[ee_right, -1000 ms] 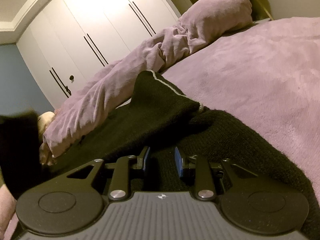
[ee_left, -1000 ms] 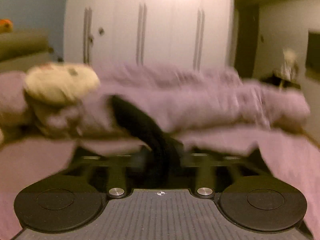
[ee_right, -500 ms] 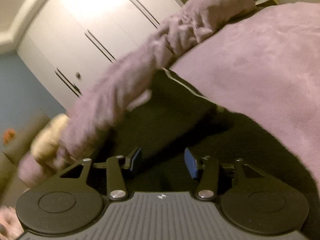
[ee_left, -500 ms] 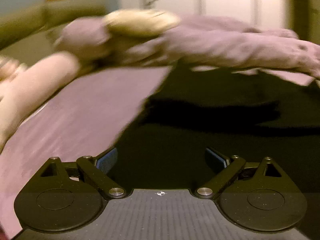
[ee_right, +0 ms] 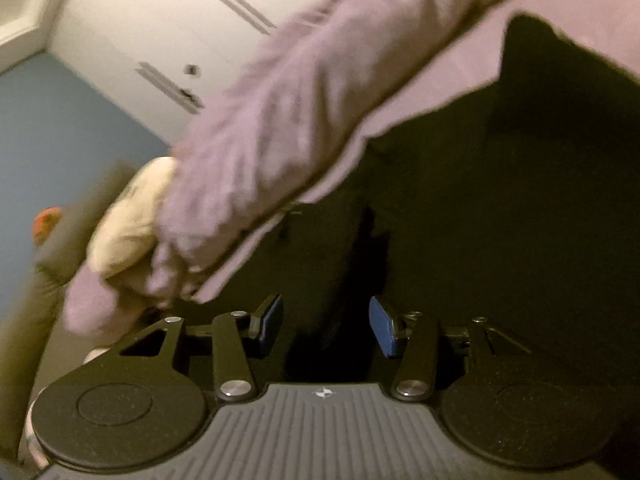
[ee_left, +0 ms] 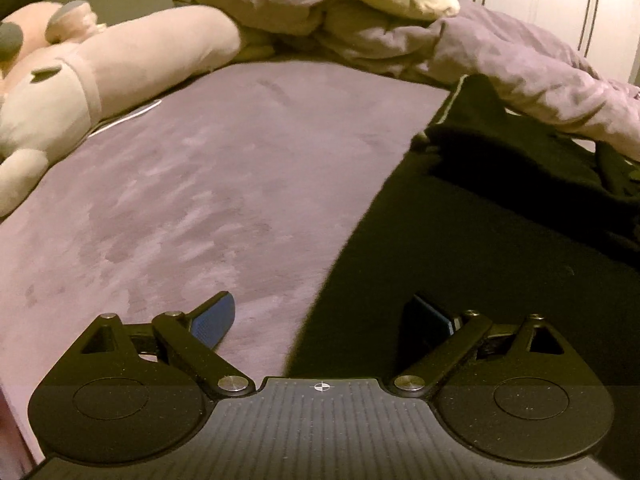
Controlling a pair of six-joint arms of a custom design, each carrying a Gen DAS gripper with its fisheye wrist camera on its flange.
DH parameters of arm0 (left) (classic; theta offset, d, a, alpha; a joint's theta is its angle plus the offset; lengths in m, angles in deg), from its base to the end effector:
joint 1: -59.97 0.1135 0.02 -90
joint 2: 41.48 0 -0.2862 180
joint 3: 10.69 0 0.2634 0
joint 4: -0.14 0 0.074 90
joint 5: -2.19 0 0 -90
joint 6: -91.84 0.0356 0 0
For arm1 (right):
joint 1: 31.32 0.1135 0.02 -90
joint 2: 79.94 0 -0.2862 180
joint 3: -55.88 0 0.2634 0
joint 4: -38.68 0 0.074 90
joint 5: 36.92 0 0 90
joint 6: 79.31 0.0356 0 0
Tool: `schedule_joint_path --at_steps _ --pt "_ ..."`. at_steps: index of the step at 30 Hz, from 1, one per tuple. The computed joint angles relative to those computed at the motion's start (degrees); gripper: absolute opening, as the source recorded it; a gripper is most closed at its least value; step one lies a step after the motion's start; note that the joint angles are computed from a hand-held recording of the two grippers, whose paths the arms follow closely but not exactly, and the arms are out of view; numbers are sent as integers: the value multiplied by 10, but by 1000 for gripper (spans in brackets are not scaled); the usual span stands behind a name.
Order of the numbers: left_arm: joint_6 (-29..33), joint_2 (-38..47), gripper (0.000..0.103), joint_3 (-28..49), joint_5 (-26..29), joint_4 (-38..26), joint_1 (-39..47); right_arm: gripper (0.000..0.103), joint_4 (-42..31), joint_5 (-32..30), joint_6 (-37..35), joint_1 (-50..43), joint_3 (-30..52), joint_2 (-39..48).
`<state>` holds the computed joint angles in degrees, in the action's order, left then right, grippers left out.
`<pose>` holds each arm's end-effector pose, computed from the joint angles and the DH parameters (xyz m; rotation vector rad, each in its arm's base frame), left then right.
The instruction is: Fold small clothes
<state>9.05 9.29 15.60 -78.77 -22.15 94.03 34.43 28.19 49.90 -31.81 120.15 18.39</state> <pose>0.1303 0.0813 0.1465 -0.4797 2.3307 0.1562 0.3632 0.0119 0.1833 0.5474 2.2375 0.8447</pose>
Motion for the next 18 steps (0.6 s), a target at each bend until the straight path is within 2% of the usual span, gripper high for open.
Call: schedule_joint_path --at_steps 1,2,5,10,12,13,16,18 --pt "3 1 98 3 1 -4 5 23 4 -5 10 1 9 17" --pt "3 -1 98 4 -3 -8 4 14 6 1 17 4 13 24" --pt "4 -3 98 6 -11 -5 7 10 18 34 -9 9 -9 -14" --pt "-10 18 98 3 -34 16 -9 10 76 188 -123 33 -149 -214" --pt "-17 17 99 3 -51 16 -23 15 70 251 -172 49 -190 -257" --pt "-22 14 99 4 -60 11 -32 19 60 247 -176 43 -202 -258" --pt "-31 10 98 22 -77 -18 -55 19 6 143 -128 -21 -195 -214" --pt "-33 14 98 33 -89 -28 -79 21 63 70 -57 -69 -222 -206"
